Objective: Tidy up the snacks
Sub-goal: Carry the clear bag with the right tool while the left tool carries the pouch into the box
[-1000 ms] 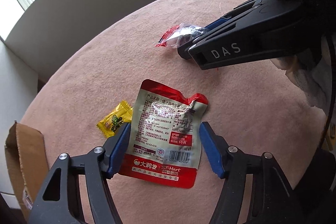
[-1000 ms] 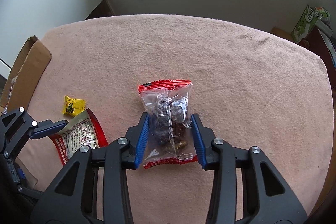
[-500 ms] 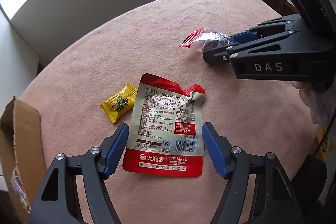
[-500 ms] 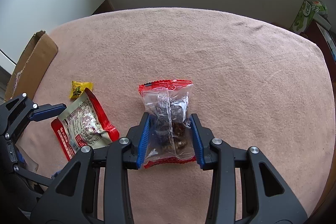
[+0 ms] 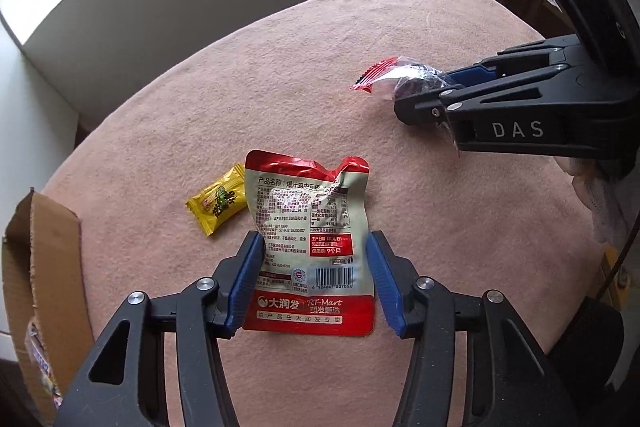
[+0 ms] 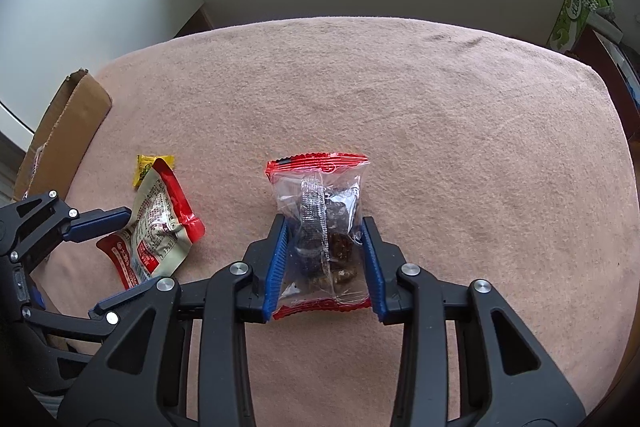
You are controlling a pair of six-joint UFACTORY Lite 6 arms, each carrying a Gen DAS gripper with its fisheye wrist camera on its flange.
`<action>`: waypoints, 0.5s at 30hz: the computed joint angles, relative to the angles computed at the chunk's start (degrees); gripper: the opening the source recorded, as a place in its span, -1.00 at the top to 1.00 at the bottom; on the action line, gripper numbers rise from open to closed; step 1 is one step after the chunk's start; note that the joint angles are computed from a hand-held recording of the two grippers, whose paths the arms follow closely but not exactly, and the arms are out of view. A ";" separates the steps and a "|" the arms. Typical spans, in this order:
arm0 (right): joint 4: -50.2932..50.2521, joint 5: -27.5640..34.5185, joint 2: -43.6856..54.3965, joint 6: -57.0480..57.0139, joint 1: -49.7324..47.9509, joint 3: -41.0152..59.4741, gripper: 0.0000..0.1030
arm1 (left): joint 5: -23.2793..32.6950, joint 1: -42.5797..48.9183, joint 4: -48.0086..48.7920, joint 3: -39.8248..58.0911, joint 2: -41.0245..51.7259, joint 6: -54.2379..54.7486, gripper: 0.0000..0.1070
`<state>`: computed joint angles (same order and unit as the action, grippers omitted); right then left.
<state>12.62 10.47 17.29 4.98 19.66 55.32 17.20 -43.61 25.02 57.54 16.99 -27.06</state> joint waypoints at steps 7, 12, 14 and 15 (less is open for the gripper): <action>10.20 2.03 -7.04 -12.36 -3.18 -4.33 0.30 | -1.37 8.41 -27.70 -3.04 -6.89 27.88 0.02; 15.80 3.70 -10.38 -16.32 -2.71 -4.98 0.30 | 1.02 13.53 -35.51 -5.88 -15.26 37.90 0.02; 17.13 4.97 -12.64 -17.89 -3.31 -5.54 0.30 | 2.41 15.79 -38.88 -7.45 -19.03 41.57 0.02; 14.99 5.38 -13.71 -15.61 -2.94 -5.60 0.30 | 3.01 16.94 -39.72 -8.52 -21.17 42.80 0.02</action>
<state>27.61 15.85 3.58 -10.62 16.72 49.72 20.21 -26.67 -14.70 49.02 -4.18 15.74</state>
